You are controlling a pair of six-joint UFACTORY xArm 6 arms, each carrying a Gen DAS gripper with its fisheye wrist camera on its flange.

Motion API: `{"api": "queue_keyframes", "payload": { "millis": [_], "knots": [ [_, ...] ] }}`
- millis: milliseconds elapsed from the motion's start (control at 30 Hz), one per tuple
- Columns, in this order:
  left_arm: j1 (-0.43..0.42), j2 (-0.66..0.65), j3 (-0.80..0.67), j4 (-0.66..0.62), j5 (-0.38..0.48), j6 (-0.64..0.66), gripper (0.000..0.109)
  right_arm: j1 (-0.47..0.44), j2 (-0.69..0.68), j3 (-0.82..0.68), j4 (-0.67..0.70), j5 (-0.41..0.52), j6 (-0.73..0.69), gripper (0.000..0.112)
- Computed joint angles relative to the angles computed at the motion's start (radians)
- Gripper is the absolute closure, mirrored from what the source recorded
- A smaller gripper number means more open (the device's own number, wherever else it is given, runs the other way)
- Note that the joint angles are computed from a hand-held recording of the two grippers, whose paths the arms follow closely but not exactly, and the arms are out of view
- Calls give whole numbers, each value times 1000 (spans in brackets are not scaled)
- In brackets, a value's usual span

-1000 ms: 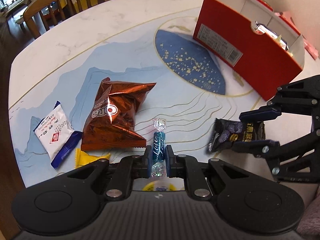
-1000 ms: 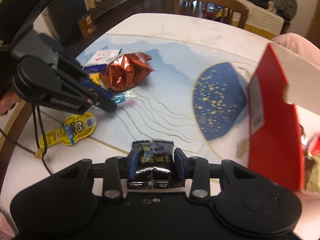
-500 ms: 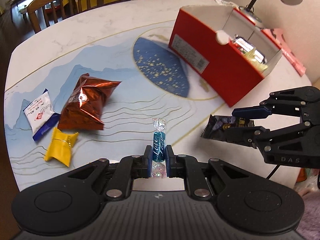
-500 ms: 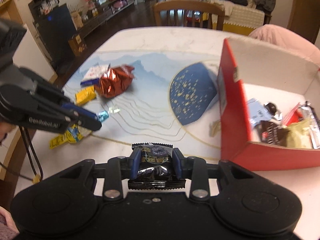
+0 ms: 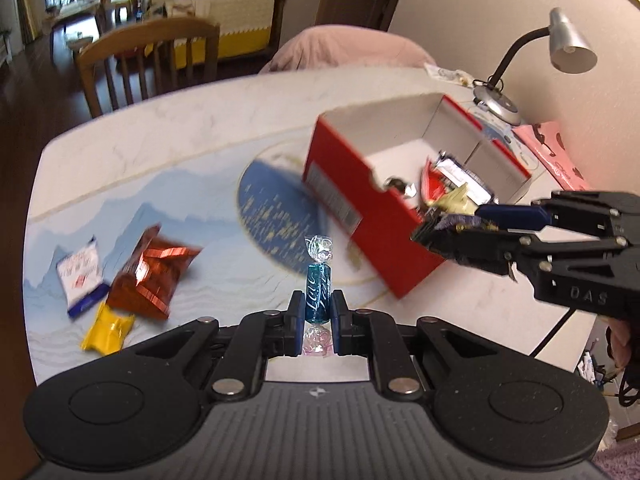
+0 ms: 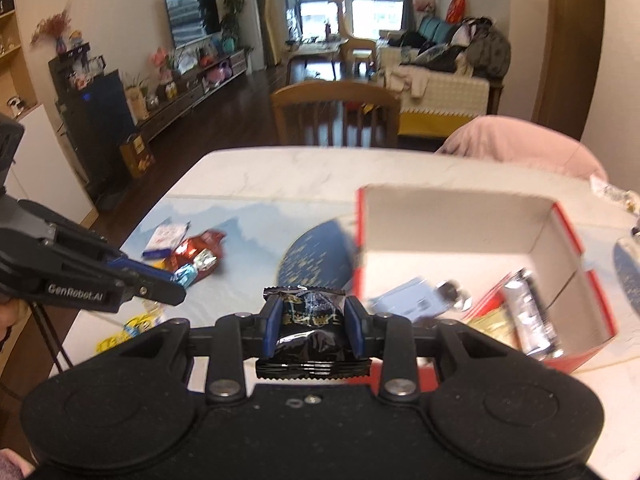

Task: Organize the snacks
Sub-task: 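Carry the black bag and teal candy with both grippers over the red box, then open the left gripper to drop the teal candy while the right releases the black bag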

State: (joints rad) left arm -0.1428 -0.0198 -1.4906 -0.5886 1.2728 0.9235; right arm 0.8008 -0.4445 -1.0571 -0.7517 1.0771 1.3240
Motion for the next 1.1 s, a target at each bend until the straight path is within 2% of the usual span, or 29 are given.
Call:
{"api": "queue_keyframes", "payload": {
  "millis": [333,500,800,933,1100],
  "knots": [
    [-189,-65,48,15,-119,-139,96,-97,-190,120,-25,27,-88,79],
    [-295,-55,45,68,-184,-247,96,-190,-290,199,-1,0,-173,79],
    [-447,45,-18,220,-274,-459,96,-436,-427,356,145,-130,-379,79],
    [-490,112,-67,303,-267,-540,96,-526,-444,408,228,-191,-470,79],
    [-528,197,-127,400,-268,-635,96,-578,-441,460,297,-255,-553,79]
  ]
}}
